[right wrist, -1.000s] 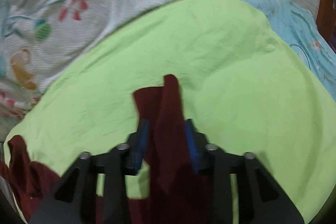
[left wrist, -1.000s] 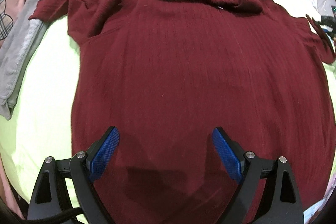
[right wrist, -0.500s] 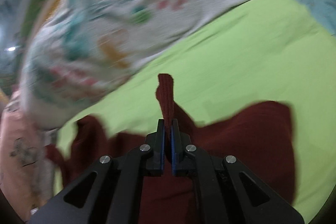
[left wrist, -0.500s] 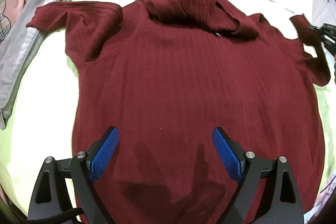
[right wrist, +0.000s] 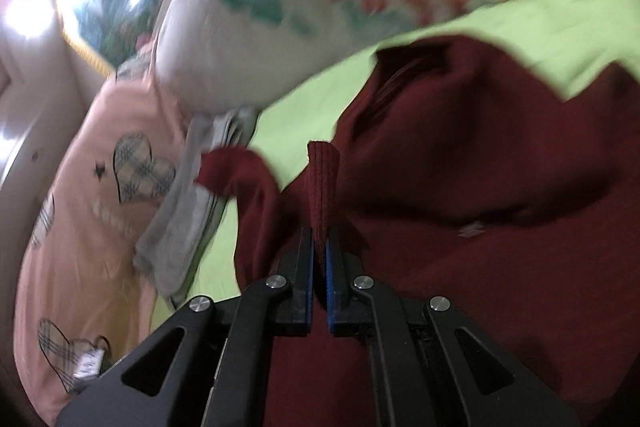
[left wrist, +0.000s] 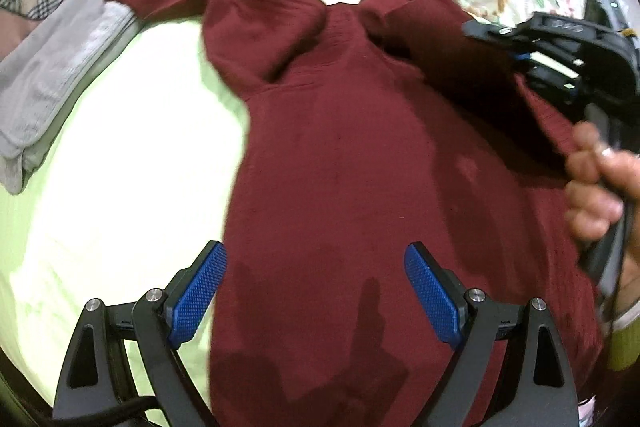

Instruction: Fold large clothes

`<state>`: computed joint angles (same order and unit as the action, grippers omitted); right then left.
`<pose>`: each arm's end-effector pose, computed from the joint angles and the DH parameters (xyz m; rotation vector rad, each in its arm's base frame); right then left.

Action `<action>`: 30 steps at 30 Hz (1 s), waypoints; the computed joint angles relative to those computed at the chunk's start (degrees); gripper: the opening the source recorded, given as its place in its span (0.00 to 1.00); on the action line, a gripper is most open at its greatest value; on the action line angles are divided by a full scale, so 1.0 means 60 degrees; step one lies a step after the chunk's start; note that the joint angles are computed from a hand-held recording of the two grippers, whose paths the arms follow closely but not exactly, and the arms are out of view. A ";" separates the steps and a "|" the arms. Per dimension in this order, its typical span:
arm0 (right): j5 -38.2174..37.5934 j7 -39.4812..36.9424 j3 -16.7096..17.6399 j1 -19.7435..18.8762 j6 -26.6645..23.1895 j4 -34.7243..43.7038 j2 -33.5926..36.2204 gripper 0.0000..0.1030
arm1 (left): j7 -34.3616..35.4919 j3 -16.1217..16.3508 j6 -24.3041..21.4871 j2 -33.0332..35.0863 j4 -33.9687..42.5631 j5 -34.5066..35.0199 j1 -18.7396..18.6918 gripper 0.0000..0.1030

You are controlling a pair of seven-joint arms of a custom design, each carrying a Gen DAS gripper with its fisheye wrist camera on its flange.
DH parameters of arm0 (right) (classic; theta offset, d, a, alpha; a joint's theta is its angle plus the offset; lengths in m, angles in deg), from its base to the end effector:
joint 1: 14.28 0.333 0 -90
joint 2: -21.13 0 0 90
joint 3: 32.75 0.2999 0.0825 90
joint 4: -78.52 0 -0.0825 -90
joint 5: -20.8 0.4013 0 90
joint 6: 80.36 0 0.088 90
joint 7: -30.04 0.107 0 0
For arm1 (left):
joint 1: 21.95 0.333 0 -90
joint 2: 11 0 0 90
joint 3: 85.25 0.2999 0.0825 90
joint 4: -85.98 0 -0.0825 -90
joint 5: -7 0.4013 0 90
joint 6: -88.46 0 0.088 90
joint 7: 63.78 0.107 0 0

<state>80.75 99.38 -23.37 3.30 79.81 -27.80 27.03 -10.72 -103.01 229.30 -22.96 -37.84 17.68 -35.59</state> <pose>0.5947 0.2532 0.5198 -1.4622 1.5118 0.0711 0.4673 -0.2947 0.5139 -1.9318 1.9871 -0.6265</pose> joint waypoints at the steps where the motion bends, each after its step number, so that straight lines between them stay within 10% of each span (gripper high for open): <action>1: -0.0087 0.0014 0.0075 0.0086 -0.0094 0.0213 0.0292 0.05 | 0.0060 0.0057 0.0069 -0.0058 -0.0090 -0.0086 0.0003 0.88; 9: 0.0766 -0.0305 0.0314 -0.0419 -0.2012 0.0090 0.0494 0.11 | 0.1736 0.0508 0.1053 0.0332 -0.0005 -0.1929 -0.0152 0.88; 20: 0.1386 0.0067 -0.0912 0.0278 -0.0021 -0.3928 -0.3470 0.43 | 0.3406 0.0832 0.0010 0.4463 0.4801 -0.2464 -0.0242 0.83; 25: -0.0331 0.2250 -0.0920 -0.0080 0.0812 -0.5345 -0.4773 0.44 | 0.3179 0.1212 -0.0513 0.5474 0.6174 -0.1317 -0.0909 0.06; 30: -0.3134 0.4676 -0.0386 -0.1601 0.0902 -0.5821 -0.5378 0.46 | 0.1480 0.1778 0.1304 0.4370 0.4765 0.0556 -0.1439 0.05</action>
<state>61.95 127.43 -25.68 -6.31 85.23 -62.73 -5.24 -1.84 -92.34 237.12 3.26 -9.25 21.01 -44.23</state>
